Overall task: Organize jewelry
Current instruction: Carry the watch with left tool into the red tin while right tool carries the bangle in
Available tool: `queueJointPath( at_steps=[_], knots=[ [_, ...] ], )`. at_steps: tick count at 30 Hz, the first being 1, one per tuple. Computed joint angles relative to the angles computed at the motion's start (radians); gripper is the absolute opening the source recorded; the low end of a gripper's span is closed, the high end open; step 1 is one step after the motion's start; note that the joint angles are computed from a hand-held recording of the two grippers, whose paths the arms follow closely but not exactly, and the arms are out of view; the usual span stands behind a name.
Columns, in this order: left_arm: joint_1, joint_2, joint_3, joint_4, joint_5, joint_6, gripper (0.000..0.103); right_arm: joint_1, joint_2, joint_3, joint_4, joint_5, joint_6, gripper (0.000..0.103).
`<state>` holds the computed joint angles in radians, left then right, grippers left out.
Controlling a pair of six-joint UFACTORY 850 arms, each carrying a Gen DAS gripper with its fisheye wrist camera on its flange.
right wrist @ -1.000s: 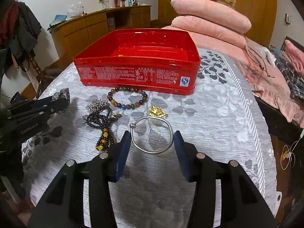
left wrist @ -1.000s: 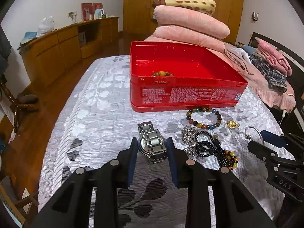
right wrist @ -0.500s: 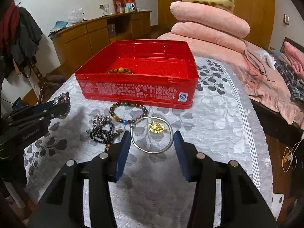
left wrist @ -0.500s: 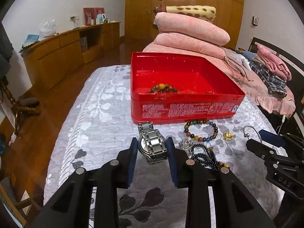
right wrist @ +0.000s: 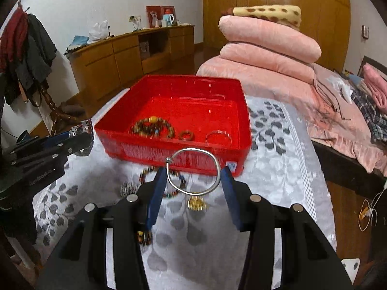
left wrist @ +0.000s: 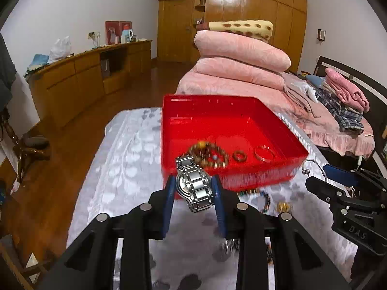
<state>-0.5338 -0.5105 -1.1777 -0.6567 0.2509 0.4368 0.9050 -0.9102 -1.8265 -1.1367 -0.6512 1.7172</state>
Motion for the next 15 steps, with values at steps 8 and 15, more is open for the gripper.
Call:
queueJointPath(
  at_steps=[8,15],
  knots=[
    [0.011,-0.072,-0.134,-0.099,-0.038,0.108,0.031,-0.037,-0.044,-0.105,0.038,0.012,-0.098,0.045],
    [0.021,-0.143,-0.248,-0.257,-0.067,0.272,0.031,-0.074,-0.115,-0.23,0.135,0.016,-0.222,0.045]
  ],
)
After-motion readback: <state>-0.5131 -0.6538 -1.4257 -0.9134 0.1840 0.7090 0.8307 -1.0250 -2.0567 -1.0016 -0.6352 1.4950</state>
